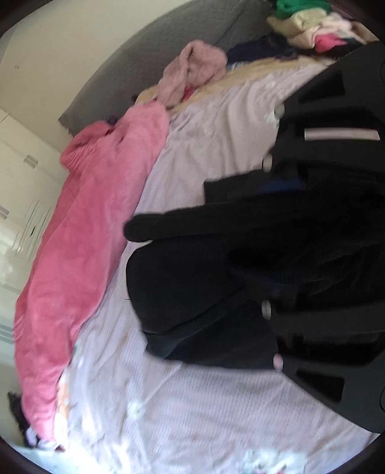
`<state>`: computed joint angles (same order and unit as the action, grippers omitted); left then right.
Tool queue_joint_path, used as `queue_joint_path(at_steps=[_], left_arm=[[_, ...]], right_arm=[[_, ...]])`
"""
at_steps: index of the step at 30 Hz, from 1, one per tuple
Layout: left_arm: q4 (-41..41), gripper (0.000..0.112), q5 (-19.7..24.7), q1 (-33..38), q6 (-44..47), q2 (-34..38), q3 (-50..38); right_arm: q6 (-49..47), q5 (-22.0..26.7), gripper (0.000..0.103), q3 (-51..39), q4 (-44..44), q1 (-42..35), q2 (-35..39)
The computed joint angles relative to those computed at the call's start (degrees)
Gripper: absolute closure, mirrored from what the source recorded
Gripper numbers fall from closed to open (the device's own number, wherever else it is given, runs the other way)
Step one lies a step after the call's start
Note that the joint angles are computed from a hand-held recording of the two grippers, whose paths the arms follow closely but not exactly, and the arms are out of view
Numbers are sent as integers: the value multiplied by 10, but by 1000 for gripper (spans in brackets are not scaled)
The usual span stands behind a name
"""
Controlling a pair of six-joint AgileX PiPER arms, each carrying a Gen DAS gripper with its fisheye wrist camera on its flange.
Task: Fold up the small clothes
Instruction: 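Grasp the folded black sweatshirt bundle with the right gripper and lift it, then lower the black bundle onto the bed and open the right gripper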
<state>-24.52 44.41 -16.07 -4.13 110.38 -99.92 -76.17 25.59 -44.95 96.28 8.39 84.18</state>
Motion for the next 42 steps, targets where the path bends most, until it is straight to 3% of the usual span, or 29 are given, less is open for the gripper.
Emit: queue_joint_path(at_steps=[1,3,7,12,15,19,22,25,31,33,35,36,40,42], left_arm=[[-40,46,0,5,29,0,7],[-106,46,-16,15,87,-16,39],[-126,46,-74,38,119,-75,131],[21,47,-135,39,28,-131,230],[88,46,-157,38,0,-146,271],[36,47,-163,38,77,-141,302],[49,47,-185,23,63,-140,320],[7,47,-186,33,102,-146,331],[-9,46,-191,34,126,-152,341],[-27,46,-192,36,142,-149,343],[-55,46,-190,43,166,-147,344],[-62,46,-189,45,172,-147,344],[-70,46,-194,44,179,-148,349],[-71,46,-194,44,181,-148,349]], right_arm=[[1,-1,93,6,-2,-5,-3],[8,-2,93,22,-10,-26,-8],[28,74,89,49,-40,-97,1],[39,110,75,60,-77,-126,-25],[66,104,66,40,-106,-140,-31],[129,92,58,-1,-168,-167,-72],[230,118,40,-115,-306,-150,0],[335,117,40,-213,-404,-128,80],[440,164,43,-324,-483,-128,190],[436,178,60,-337,-474,-130,203],[436,188,83,-351,-474,-125,211],[425,192,85,-353,-469,-123,212],[441,203,83,-377,-479,-118,228],[473,217,62,-402,-499,-117,247]])
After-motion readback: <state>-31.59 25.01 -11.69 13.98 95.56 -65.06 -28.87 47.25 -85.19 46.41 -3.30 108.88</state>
